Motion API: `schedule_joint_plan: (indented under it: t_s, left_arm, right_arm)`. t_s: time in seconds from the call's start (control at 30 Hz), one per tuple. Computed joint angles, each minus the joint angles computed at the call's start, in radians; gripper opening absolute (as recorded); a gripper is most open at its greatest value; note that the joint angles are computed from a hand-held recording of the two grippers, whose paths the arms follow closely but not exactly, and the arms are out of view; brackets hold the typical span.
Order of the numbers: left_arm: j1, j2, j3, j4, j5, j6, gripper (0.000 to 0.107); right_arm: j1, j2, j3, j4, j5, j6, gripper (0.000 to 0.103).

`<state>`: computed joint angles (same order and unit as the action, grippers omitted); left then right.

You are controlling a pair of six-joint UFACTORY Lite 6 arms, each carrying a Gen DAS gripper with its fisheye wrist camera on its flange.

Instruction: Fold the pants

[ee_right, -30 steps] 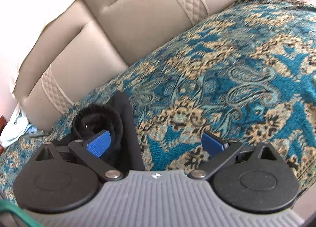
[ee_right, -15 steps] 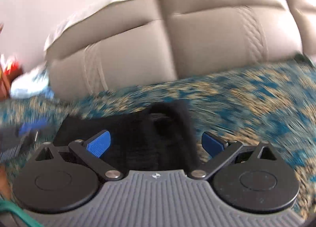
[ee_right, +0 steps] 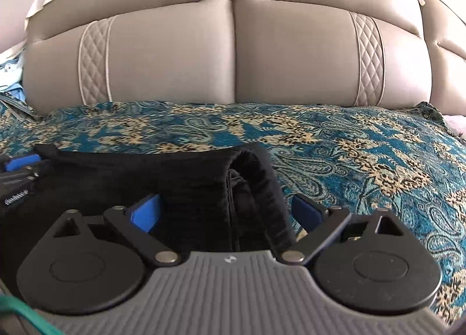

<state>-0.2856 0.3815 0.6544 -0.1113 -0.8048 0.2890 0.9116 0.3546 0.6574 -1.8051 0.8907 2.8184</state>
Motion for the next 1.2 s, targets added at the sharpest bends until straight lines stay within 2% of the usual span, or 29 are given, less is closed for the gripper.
schedule_joint_plan:
  t_s: [0.03,0.1,0.17,0.2,0.27,0.33,0.43,0.53,0.6,0.67,0.73,0.77,0.9,1.07,1.2]
  left_arm:
    - [-0.003,0.018,0.014,-0.019,-0.011,0.024,0.021]
    - [-0.024,0.041,0.039,-0.092,-0.029,0.092,0.023]
    - [-0.028,0.058,0.066,-0.125,-0.029,0.119,0.024]
    - [-0.027,0.07,0.09,-0.142,-0.018,0.132,0.025]
    - [-0.035,0.109,0.17,-0.21,0.042,0.174,0.026]
    - [-0.024,0.117,0.234,-0.234,0.131,0.174,0.027]
    - [0.03,0.031,0.202,-0.088,0.201,0.007,0.027]
    - [0.069,-0.119,0.058,0.088,0.162,-0.101,0.027]
    - [0.114,-0.236,-0.057,0.225,0.136,-0.158,0.027]
    - [0.166,-0.333,-0.143,0.39,0.153,-0.272,0.027]
    - [0.204,-0.397,-0.212,0.526,0.174,-0.382,0.027]
    - [0.202,-0.414,-0.237,0.53,0.181,-0.387,0.027]
    - [0.14,-0.416,-0.303,0.345,0.182,-0.257,0.027]
    - [0.118,-0.393,-0.324,0.251,0.16,-0.208,0.027]
    - [0.102,-0.368,-0.324,0.195,0.146,-0.173,0.028]
  right_arm:
    - [0.0,0.013,0.002,-0.008,0.017,0.002,0.098]
    - [0.047,0.043,-0.012,-0.025,0.125,0.047,0.097]
    - [0.094,0.087,0.02,0.052,0.212,-0.008,0.099]
    - [0.092,0.102,0.037,0.079,0.212,-0.036,0.103]
    - [0.046,0.107,0.058,0.091,0.132,-0.077,0.103]
    - [0.021,0.095,0.042,0.077,0.081,-0.022,0.103]
    - [0.088,0.061,-0.006,0.105,0.157,0.064,0.103]
    - [0.195,0.062,-0.006,0.231,0.307,0.057,0.103]
    - [0.255,0.038,-0.039,0.245,0.369,0.093,0.103]
    - [0.319,0.034,-0.048,0.233,0.397,0.113,0.103]
    - [0.357,0.056,-0.021,0.215,0.385,0.075,0.103]
    - [0.366,0.073,0.003,0.212,0.367,0.038,0.103]
    - [0.391,0.168,0.095,0.228,0.306,-0.032,0.103]
    - [0.408,0.236,0.145,0.291,0.265,-0.073,0.103]
    - [0.402,0.268,0.143,0.297,0.231,-0.027,0.103]
